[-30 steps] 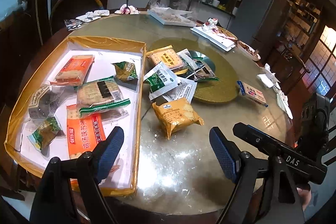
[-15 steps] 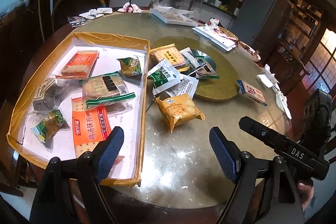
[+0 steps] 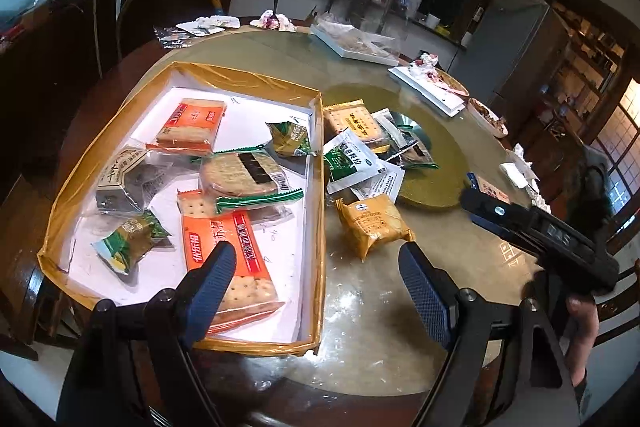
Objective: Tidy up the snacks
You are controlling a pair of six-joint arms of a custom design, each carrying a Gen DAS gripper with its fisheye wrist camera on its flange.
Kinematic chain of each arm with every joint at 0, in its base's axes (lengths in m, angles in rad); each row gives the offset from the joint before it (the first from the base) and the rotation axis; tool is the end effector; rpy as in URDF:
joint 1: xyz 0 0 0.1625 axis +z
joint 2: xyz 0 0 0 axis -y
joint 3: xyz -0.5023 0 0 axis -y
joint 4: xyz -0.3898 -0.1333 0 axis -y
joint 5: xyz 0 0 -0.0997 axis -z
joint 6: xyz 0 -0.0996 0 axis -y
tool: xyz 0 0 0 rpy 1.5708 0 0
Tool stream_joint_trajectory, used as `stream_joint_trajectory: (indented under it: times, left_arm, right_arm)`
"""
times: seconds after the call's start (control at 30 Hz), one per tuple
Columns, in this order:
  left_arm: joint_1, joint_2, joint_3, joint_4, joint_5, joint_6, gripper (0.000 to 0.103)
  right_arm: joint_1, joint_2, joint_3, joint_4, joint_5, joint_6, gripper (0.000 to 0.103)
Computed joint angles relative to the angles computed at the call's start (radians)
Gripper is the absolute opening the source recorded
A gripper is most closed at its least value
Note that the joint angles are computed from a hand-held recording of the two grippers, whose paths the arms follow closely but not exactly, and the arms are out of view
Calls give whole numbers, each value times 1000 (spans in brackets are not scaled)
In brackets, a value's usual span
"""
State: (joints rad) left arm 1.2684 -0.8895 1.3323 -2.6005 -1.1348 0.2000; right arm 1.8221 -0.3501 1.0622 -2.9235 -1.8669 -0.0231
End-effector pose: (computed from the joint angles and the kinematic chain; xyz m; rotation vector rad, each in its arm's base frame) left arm -0.0713 -0.8174 0.3657 0.4820 2.5847 -0.8214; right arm 0.3257 -0.8495 0.0633 0.2430 -2.7619 0.9597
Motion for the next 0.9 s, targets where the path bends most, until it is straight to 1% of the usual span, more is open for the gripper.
stream_joint_trajectory:
  times: [0.03, 0.07, 0.13, 0.17, 0.23, 0.3, 0.37, 0.4, 0.5, 0.57, 0.6, 0.63, 0.67, 0.7, 0.73, 0.77, 0.8, 0.83, 0.9]
  left_arm:
    - [1, -1, 0, -5, 0, 1, 83]
    - [2, -2, 2, -13, 2, -3, 83]
    - [3, -4, 1, -11, -6, -11, 83]
    - [4, -2, -5, -6, -7, -13, 83]
    - [1, 7, -20, 2, -17, -7, 83]
    - [-6, 32, -60, 62, -50, 53, 83]
    - [-17, 76, -133, 177, -72, 118, 83]
    - [-26, 107, -174, 226, -60, 149, 83]
    - [-46, 199, -275, 290, -4, 257, 83]
    - [-51, 268, -366, 368, 52, 272, 83]
    - [-50, 288, -394, 390, 60, 277, 83]
    - [-48, 306, -417, 400, 71, 282, 83]
    - [-47, 321, -431, 399, 83, 287, 83]
    - [-43, 338, -458, 433, 87, 290, 83]
    - [-40, 349, -485, 480, 91, 277, 83]
    - [-37, 361, -519, 555, 99, 236, 82]
    - [-34, 358, -522, 587, 94, 206, 82]
    - [-34, 344, -504, 595, 78, 194, 82]
    - [-29, 321, -489, 648, 37, 160, 83]
  right_arm:
    - [-3, 13, -33, 47, 15, 0, 84]
    - [-1, 25, -55, 74, 14, 2, 84]
    - [7, 69, -138, 166, -16, -26, 84]
    - [12, 82, -161, 184, -42, -22, 84]
    - [13, 79, -158, 184, -69, 1, 84]
    - [8, 40, -84, 99, -72, 6, 84]
    - [-6, -12, 2, 19, -67, 13, 84]
    - [-14, -41, 43, -17, -82, 14, 84]
    - [-36, -98, 100, -67, -112, 28, 84]
    - [-62, -137, 119, -69, -107, 26, 84]
    - [-67, -144, 115, -66, -123, 31, 84]
    - [-77, -150, 101, -54, -144, 35, 84]
    - [-86, -151, 79, -28, -147, 27, 84]
    - [-95, -148, 46, 8, -150, 22, 84]
    - [-106, -137, -3, 52, -157, 36, 84]
    - [-112, -129, -36, 82, -154, 38, 84]
    - [-119, -111, -91, 128, -148, 20, 84]
    - [-125, -78, -170, 188, -165, -11, 84]
    - [-139, -44, -256, 284, -184, -15, 84]
